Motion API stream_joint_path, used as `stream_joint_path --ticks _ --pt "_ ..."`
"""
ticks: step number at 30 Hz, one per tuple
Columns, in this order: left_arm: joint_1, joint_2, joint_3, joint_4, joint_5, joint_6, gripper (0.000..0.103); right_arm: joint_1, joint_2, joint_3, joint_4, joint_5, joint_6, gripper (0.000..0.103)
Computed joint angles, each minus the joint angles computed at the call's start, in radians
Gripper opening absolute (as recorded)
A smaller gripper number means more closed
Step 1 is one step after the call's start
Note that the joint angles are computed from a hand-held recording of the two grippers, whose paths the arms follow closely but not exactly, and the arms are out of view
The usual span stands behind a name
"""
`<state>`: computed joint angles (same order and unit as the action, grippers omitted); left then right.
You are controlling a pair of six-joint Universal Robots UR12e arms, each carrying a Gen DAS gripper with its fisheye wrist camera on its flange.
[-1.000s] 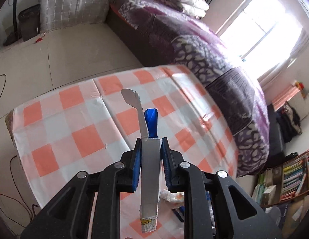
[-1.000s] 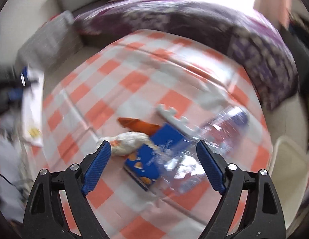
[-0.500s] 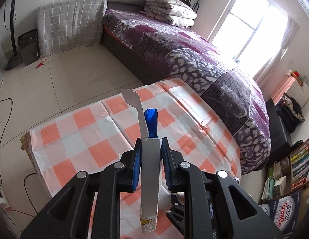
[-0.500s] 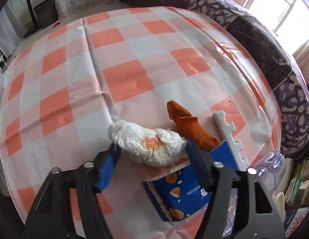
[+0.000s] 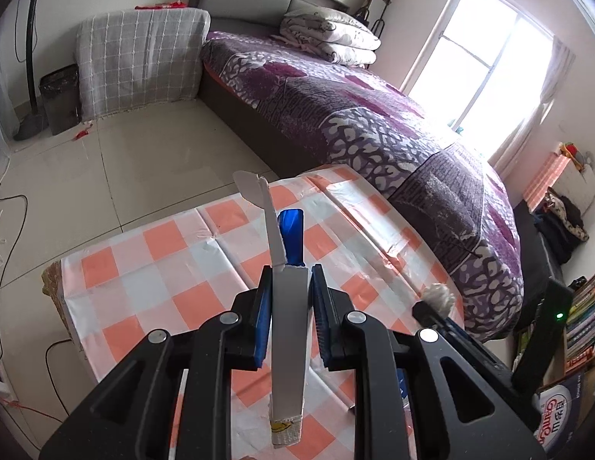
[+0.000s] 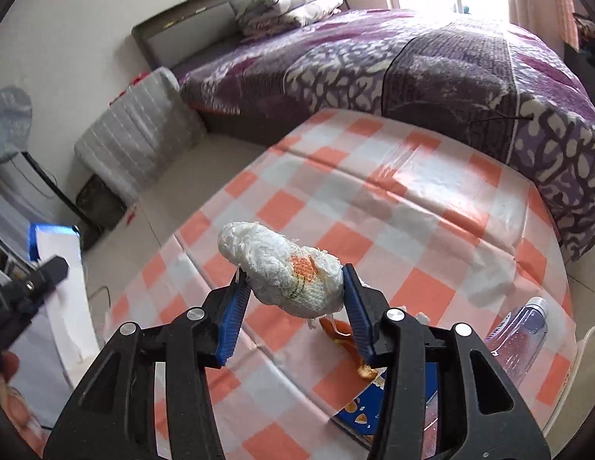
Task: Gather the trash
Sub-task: 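Grasp the white crumpled tissue bundle with the right tool and lift it, then drop the tissue bundle from the right tool into the bin while the left tool drops the cardboard strip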
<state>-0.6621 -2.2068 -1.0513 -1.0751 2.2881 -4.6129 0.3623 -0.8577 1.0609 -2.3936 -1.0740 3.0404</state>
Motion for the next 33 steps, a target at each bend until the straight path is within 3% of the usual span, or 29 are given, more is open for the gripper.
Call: stream_joint_path --ticks 6,12,22,33 --pt "-0.015 -0.046 0.081 -0.057 0.058 0.039 0.02 -0.029 -0.033 0.043 -0.096 0.021 0.117 0.046" --pt "-0.022 -0.099 0.159 -0.07 0.054 0.106 0.02 -0.054 -0.073 0.12 -0.181 -0.058 0.153 0.046" --pt "-0.036 -0.228 0.355 -0.135 0.028 0.201 0.02 -0.111 -0.096 0.183 -0.165 -0.142 0.239 0.046" --pt "-0.051 -0.398 0.637 -0.218 0.006 0.317 0.02 -0.154 -0.128 0.231 -0.242 -0.288 0.296 0.047"
